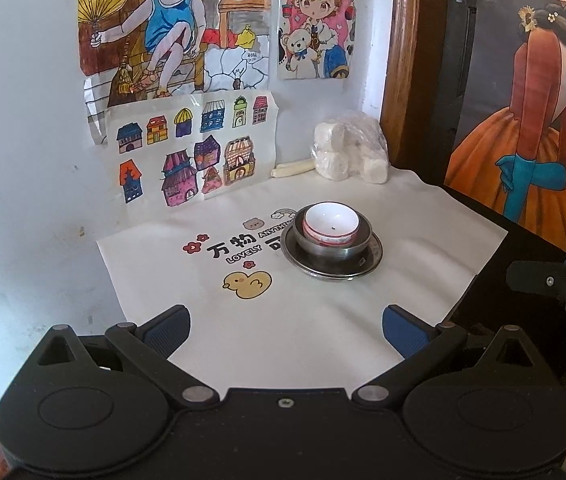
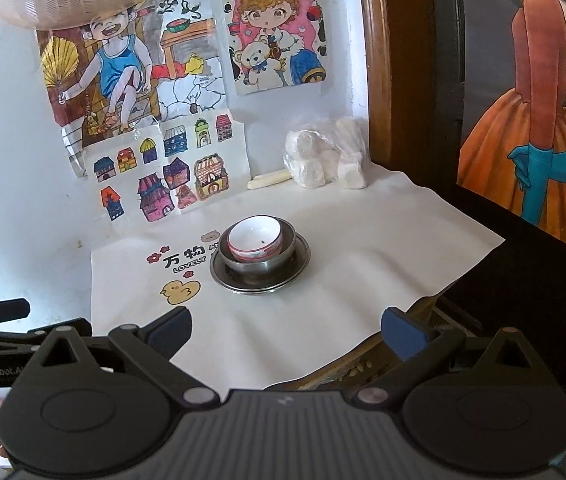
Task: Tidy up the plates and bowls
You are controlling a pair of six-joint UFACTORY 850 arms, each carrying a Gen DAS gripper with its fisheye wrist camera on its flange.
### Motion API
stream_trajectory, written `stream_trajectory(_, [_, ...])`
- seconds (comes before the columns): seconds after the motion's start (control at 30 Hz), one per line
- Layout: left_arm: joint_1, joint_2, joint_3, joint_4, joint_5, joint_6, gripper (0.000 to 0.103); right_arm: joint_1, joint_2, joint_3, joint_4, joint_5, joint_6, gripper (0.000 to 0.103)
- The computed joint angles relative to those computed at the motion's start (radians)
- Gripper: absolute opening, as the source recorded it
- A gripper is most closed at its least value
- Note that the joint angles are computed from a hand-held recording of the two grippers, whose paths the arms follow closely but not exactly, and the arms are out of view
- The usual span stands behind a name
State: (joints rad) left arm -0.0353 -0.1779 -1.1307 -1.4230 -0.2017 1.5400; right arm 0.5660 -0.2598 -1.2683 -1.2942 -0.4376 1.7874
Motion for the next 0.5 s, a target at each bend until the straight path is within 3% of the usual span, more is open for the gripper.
stream_trajectory(0.5, [-0.002,0.001,0.001,-0.011,-0.006,-0.002,0.102,-0.007,0.005,0.007,-0.006,0.010,-0.003,0.103])
